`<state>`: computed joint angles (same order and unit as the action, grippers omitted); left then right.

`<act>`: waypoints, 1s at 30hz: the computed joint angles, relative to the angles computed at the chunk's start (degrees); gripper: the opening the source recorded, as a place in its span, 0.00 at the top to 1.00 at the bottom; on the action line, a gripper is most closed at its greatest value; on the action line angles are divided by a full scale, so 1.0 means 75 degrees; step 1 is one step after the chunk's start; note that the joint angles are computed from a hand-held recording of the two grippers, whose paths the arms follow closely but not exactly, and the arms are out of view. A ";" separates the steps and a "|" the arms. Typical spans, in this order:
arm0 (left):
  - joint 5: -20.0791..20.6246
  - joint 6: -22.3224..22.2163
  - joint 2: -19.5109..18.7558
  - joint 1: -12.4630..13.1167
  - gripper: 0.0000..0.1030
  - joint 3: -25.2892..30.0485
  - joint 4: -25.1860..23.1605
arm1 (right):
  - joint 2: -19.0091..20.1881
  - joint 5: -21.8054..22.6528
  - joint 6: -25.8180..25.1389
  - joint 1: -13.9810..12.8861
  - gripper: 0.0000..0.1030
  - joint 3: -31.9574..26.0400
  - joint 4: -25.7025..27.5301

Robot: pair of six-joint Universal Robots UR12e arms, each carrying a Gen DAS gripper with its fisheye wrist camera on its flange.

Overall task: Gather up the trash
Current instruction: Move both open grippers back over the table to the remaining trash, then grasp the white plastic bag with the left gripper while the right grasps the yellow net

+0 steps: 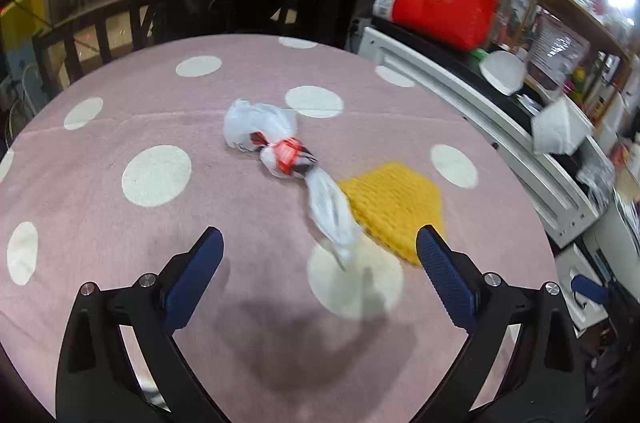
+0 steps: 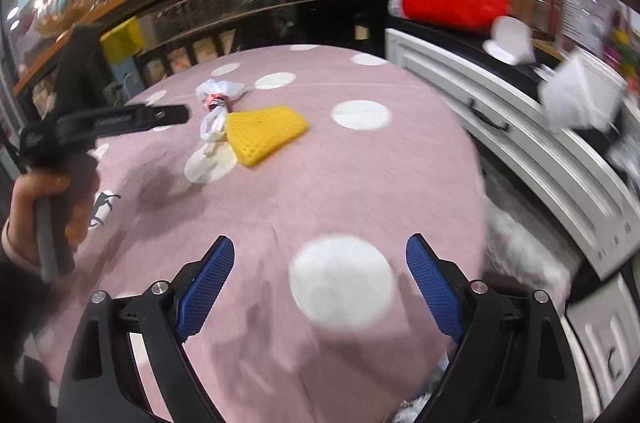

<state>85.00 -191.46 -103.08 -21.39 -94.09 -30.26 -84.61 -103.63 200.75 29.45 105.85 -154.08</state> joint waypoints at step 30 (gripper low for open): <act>-0.0307 -0.0057 -0.0581 0.0267 0.75 0.0748 -0.0377 | 0.1483 0.1360 -0.1585 -0.0372 0.84 -0.1850 0.0917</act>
